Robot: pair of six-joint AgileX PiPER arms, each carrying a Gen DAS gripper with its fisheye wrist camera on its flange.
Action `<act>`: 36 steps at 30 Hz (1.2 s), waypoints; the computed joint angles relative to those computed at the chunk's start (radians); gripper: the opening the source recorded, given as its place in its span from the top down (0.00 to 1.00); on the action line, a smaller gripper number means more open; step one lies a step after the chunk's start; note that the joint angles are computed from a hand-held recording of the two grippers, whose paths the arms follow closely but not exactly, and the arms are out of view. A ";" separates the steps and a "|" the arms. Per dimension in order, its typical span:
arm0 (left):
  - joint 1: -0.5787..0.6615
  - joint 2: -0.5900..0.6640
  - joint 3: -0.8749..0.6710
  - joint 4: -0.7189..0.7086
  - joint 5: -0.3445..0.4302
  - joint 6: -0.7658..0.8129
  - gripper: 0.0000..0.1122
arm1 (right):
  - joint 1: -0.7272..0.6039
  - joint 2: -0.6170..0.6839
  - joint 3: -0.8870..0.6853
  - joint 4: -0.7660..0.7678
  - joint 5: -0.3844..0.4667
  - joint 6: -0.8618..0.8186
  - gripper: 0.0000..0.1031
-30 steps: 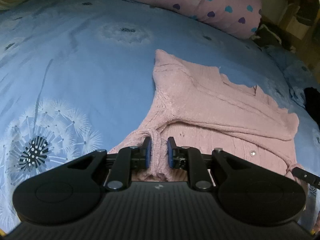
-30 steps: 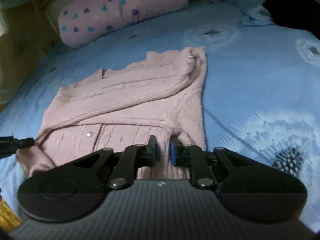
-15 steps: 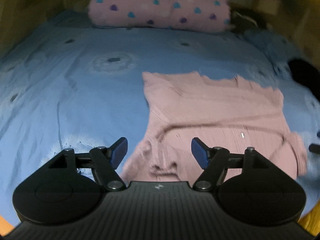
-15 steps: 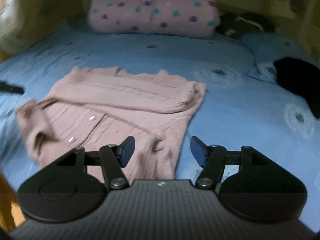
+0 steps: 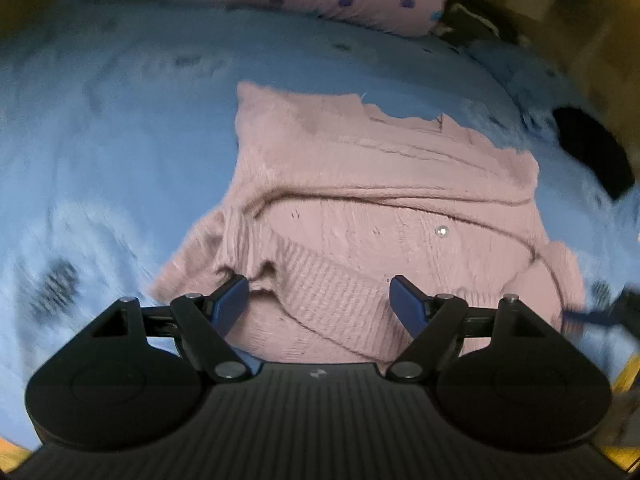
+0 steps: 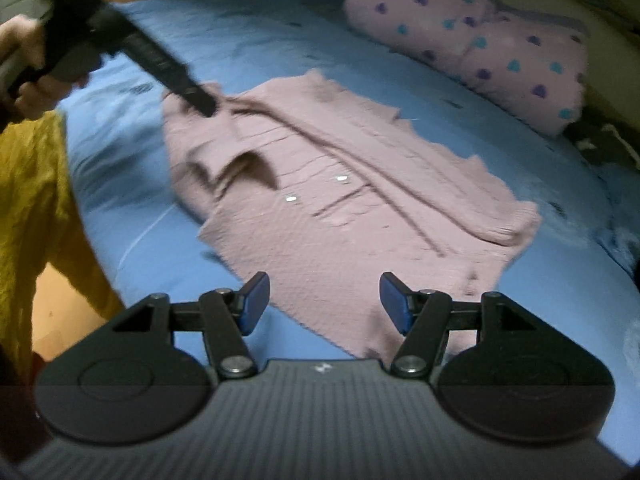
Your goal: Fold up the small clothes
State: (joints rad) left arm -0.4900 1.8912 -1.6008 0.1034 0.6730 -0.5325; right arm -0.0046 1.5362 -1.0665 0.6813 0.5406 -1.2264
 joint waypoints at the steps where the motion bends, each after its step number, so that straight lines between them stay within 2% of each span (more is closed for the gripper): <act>1: 0.008 0.011 0.001 -0.020 -0.010 -0.016 0.28 | 0.011 0.007 0.004 0.001 -0.003 -0.015 0.39; 5: 0.013 0.045 0.006 -0.001 -0.063 -0.105 0.29 | 0.043 0.015 0.031 -0.019 -0.030 -0.084 0.39; 7: 0.006 0.064 -0.013 0.032 -0.068 -0.143 0.30 | 0.038 0.010 0.057 0.059 -0.054 -0.190 0.39; 10: -0.010 0.086 -0.046 0.105 -0.041 -0.212 0.44 | 0.029 0.017 0.065 0.122 -0.080 -0.261 0.39; 12: -0.006 0.083 -0.044 0.107 -0.047 -0.223 0.57 | 0.035 0.019 0.074 0.160 -0.141 -0.277 0.41; 15: 0.009 0.075 -0.034 0.079 -0.061 -0.221 0.66 | 0.004 0.037 0.051 0.255 -0.123 -0.304 0.51; 17: 0.012 0.077 -0.033 0.072 -0.067 -0.217 0.69 | -0.001 0.053 0.037 0.276 -0.138 -0.281 0.55; 18: 0.013 0.080 -0.034 0.073 -0.068 -0.219 0.70 | -0.005 0.061 0.029 0.288 -0.139 -0.272 0.61; 21: 0.012 0.091 -0.047 0.076 -0.065 -0.231 0.71 | -0.013 0.092 -0.006 0.287 -0.125 -0.193 0.62; 24: 0.013 0.103 -0.061 0.072 -0.063 -0.237 0.71 | -0.004 0.115 -0.032 0.264 -0.137 -0.101 0.62; 28: 0.017 0.123 -0.085 0.056 -0.054 -0.232 0.71 | -0.004 0.095 -0.053 0.196 -0.080 -0.005 0.60; 30: 0.020 0.132 -0.093 0.052 -0.053 -0.249 0.71 | -0.001 0.066 -0.039 0.192 -0.060 -0.034 0.47; 32: 0.022 0.133 -0.092 0.052 -0.059 -0.269 0.71 | 0.007 0.028 -0.008 0.222 -0.048 -0.112 0.42; 36: 0.019 0.138 -0.096 0.063 -0.061 -0.286 0.71 | 0.042 -0.020 0.038 0.260 -0.029 -0.235 0.42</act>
State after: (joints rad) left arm -0.4708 2.0296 -1.6967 0.1666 0.6125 -0.8185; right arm 0.0371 1.5161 -1.0281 0.9409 0.5119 -1.4612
